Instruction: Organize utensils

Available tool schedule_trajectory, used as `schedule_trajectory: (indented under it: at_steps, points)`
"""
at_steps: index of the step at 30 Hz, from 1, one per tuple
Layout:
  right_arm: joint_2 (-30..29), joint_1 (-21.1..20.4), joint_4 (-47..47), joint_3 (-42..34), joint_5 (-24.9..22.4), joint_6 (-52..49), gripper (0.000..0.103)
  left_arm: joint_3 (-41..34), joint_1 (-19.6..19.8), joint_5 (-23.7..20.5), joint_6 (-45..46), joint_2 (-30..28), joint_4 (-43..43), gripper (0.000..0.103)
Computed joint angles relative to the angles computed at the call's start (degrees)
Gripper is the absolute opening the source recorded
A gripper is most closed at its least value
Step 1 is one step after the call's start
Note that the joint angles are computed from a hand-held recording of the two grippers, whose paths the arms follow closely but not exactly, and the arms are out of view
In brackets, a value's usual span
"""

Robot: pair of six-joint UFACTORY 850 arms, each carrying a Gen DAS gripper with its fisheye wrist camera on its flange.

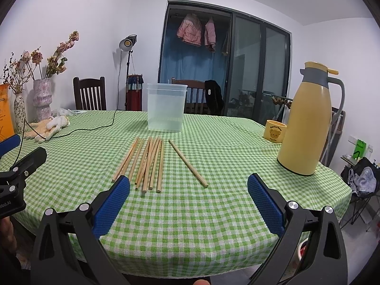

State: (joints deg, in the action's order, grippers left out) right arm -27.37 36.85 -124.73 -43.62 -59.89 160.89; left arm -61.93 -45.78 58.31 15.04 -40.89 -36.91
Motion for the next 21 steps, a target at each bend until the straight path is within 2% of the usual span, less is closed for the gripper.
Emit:
schedule_trajectory:
  at_steps: [10,18,21]
  points:
    - [-0.22,-0.12,0.20,-0.35,0.13,-0.50,0.095,-0.29,-0.02,-0.23,0.28,-0.13,-0.53,0.096]
    - [-1.00,-0.55,0.29,-0.53,-0.03,-0.38,0.095,-1.58,0.89,-2.45,-0.71,-0.77,-0.10,0.096]
    - [-1.80,-1.42,0.51,-1.05,1.28,0.12,0.095,-2.79,1.21,-3.79,-0.31,-1.70,-0.39,0.096]
